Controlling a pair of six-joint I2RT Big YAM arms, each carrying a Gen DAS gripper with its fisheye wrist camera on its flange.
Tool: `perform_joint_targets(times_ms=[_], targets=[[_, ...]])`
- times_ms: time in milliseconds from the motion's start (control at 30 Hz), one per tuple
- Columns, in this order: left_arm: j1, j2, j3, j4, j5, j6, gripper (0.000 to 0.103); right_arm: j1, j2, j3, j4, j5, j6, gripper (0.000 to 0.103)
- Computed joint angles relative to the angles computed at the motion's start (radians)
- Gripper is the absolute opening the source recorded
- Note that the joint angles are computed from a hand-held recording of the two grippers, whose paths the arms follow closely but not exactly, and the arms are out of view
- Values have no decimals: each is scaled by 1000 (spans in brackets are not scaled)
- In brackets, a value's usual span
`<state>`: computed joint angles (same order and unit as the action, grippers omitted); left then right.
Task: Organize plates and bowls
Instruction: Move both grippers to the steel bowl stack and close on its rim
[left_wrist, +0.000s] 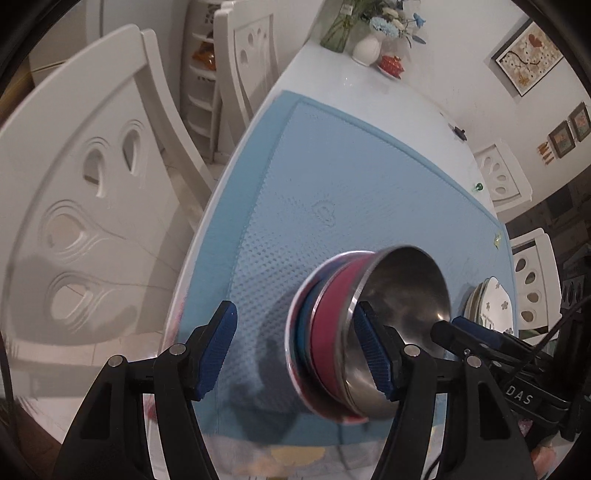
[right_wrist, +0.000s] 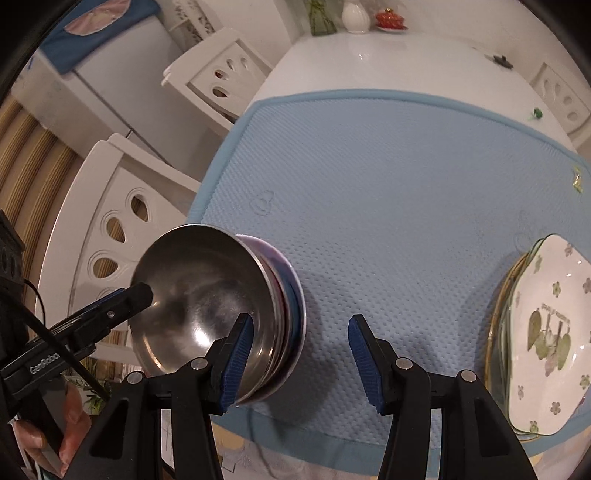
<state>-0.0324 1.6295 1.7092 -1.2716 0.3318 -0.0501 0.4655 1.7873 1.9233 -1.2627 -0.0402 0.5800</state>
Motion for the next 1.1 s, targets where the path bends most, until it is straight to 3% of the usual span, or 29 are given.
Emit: perform_joint_targets(times_ms=[433, 667, 833, 1100], targets=[[4, 112, 40, -67, 150, 49, 61, -17, 98, 57, -40, -99, -10, 52], [1, 129, 36, -88, 247, 71, 52, -37, 101, 27, 15, -195, 5, 52], [3, 149, 54, -107, 274, 94, 52, -42, 82, -12, 66, -212, 6, 52], [11, 162, 73, -133, 282, 119, 52, -31, 79, -4, 73, -204, -10, 46]])
